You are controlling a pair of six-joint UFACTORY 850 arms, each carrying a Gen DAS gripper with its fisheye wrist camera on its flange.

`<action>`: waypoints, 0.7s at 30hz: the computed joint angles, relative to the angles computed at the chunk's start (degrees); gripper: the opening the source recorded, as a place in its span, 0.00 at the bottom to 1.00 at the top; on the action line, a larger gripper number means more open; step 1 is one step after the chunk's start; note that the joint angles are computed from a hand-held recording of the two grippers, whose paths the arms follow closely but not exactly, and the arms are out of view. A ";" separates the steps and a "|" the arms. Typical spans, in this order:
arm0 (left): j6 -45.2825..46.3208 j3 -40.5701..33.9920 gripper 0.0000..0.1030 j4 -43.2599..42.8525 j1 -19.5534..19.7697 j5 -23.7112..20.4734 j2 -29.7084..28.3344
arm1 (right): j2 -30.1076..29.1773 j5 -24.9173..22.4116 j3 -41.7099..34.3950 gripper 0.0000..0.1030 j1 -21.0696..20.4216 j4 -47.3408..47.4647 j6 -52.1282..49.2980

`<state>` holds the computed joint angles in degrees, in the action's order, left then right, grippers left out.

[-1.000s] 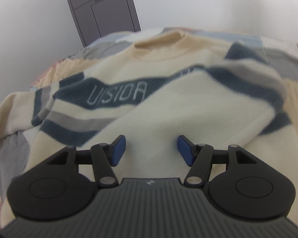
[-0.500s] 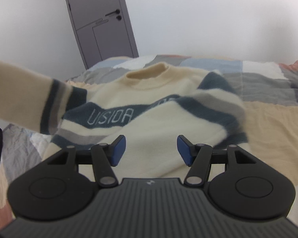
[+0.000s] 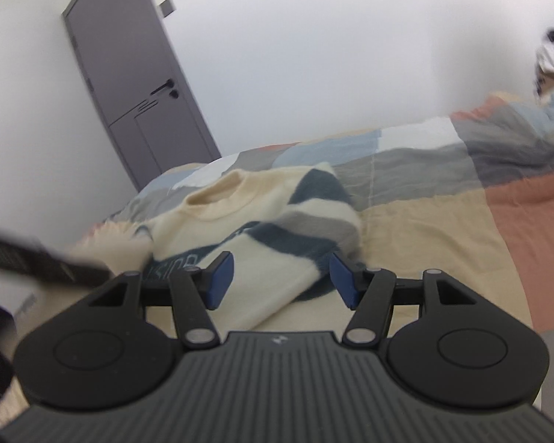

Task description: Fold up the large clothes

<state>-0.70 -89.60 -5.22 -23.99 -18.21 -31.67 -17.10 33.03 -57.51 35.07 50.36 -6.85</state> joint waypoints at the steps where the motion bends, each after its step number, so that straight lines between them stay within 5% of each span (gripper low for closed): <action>1: 1.37 -0.28 0.08 -2.65 0.06 0.34 -1.01 | 0.09 -0.36 0.29 0.60 -0.46 -1.29 2.49; 6: 6.90 -1.20 0.09 -10.47 0.23 0.66 -4.00 | 0.41 -0.76 1.49 0.60 -1.07 -3.08 6.21; 8: 10.85 -1.17 0.19 -15.33 0.92 0.09 -4.08 | 0.65 -0.79 2.08 0.60 -1.53 -6.24 9.89; 10: 19.53 0.96 0.43 -25.03 1.90 0.68 -2.56 | 0.63 -0.59 2.16 0.60 -1.59 -6.05 10.04; 12: 25.49 4.28 0.51 -31.14 2.44 2.81 -0.11 | 0.55 -1.08 2.14 0.60 -1.79 -7.80 11.79; 16: 31.48 10.41 0.51 -37.02 4.03 4.67 4.83 | -0.22 -3.41 1.04 0.61 -1.70 -9.62 12.23; 19: 23.42 13.93 0.51 -29.46 5.40 6.26 7.47 | -1.17 -6.68 -0.35 0.61 -1.69 -11.97 13.63; 21: 25.91 16.67 0.51 -33.12 6.99 7.50 9.16 | -1.96 -8.77 -1.52 0.66 -1.54 -11.37 12.54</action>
<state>25.21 -72.93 -38.33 -16.99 -10.70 -22.51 -19.06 24.26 -59.03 33.53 38.99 5.69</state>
